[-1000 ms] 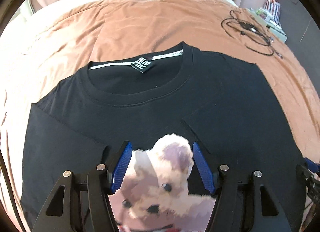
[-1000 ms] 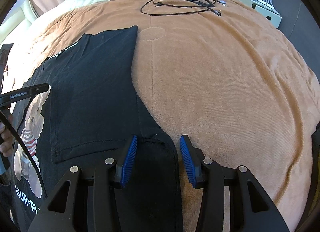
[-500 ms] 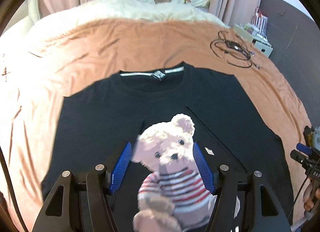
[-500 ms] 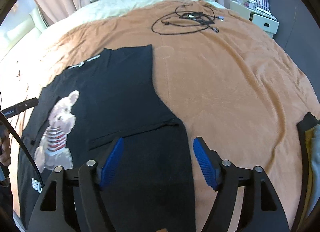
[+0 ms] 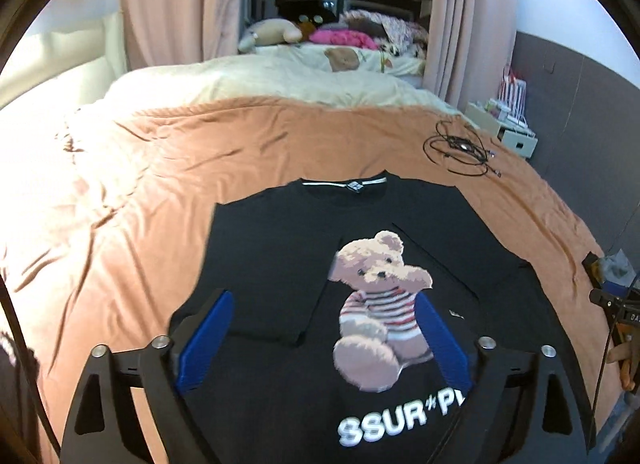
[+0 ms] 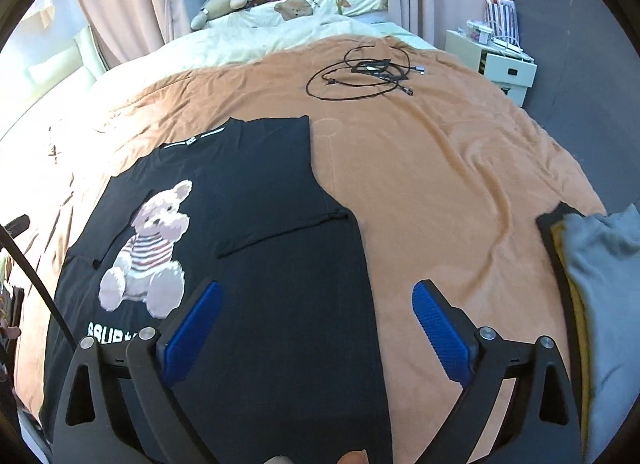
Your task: Fold small clothes
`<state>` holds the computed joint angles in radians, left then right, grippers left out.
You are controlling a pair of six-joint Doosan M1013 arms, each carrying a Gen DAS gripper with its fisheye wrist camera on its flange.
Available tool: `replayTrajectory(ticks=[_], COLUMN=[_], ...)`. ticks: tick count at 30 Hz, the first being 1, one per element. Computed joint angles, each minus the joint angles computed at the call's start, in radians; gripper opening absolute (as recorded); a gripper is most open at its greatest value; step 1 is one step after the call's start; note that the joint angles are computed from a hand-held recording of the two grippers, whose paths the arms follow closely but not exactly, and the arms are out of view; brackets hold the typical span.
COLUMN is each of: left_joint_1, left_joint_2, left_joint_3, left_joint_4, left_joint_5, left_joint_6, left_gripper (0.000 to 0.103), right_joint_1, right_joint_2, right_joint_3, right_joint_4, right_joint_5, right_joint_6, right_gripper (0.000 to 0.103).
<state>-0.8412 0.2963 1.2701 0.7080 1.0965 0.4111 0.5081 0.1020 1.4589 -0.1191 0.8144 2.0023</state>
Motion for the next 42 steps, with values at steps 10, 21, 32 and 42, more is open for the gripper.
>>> replayTrajectory(ticks=[10, 21, 32, 42], left_joint_1=[-0.075, -0.157, -0.232, -0.276], left_joint_2=[-0.130, -0.244, -0.315, -0.360], left_joint_3=[0.161, 0.328, 0.463, 0.551], left_joint_4=[0.038, 0.031, -0.021, -0.068], left_joint_5=[0.017, 0.031, 0.043, 0.035], left_joint_6=[-0.118, -0.234, -0.362, -0.485], left_gripper=[0.094, 0.103, 0.096, 0.076], right_joint_1=[0.016, 0.078, 0.064, -0.041], right_joint_2=[-0.118, -0.196, -0.275, -0.346], right_joint_3=[0.123, 0.212, 0.322, 0.418], right_joint_4=[-0.016, -0.163, -0.039, 0.219], right_joint_5=[-0.058, -0.036, -0.026, -0.027], right_joint_6=[0.013, 0.093, 0.016, -0.127], right_gripper=[0.096, 0.096, 0.095, 0.064])
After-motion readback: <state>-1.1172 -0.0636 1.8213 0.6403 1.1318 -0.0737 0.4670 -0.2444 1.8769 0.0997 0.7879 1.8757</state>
